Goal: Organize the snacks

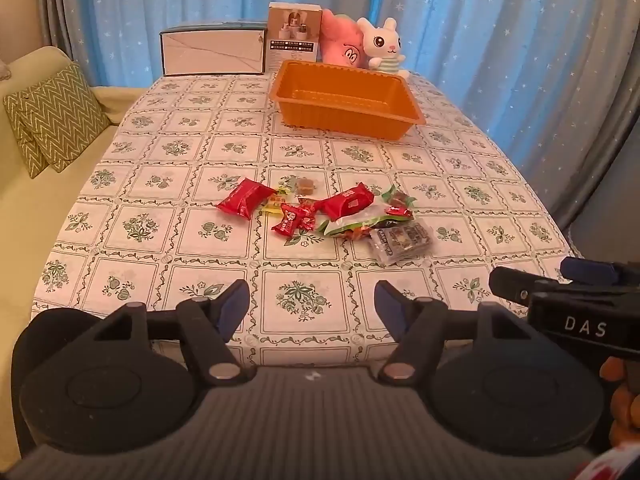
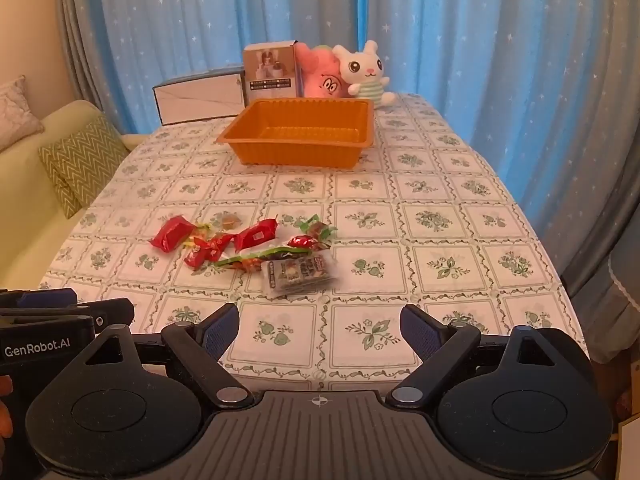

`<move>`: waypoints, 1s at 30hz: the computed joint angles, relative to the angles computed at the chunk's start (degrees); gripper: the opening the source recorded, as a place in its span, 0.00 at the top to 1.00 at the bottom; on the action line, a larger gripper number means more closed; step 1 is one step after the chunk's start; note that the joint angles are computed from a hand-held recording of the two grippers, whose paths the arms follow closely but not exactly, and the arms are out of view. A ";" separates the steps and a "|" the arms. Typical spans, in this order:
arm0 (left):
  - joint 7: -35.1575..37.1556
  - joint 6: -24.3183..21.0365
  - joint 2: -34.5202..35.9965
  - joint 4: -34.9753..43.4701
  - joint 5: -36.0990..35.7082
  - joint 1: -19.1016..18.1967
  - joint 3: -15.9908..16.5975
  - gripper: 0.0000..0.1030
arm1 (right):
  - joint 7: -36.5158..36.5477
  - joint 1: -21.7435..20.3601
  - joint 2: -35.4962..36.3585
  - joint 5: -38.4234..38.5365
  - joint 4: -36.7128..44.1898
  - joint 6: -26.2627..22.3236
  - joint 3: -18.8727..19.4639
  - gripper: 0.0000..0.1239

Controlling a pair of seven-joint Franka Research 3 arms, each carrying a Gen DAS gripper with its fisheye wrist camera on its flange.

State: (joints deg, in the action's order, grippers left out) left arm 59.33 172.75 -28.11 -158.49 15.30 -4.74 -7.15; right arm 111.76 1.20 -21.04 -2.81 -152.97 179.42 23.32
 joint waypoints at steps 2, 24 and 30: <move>0.03 0.16 0.07 -0.06 -0.02 -0.10 0.06 0.35 | 0.08 0.02 -0.03 0.05 -0.09 0.08 -0.03 0.29; 0.50 0.47 0.22 -0.04 -0.21 -0.34 0.16 0.35 | -0.45 1.06 0.00 0.45 -0.09 -0.36 -1.25 0.29; 0.82 0.61 0.29 -0.05 -0.33 -0.57 0.49 0.35 | -0.50 1.20 -0.01 0.46 -0.04 -0.51 -1.39 0.29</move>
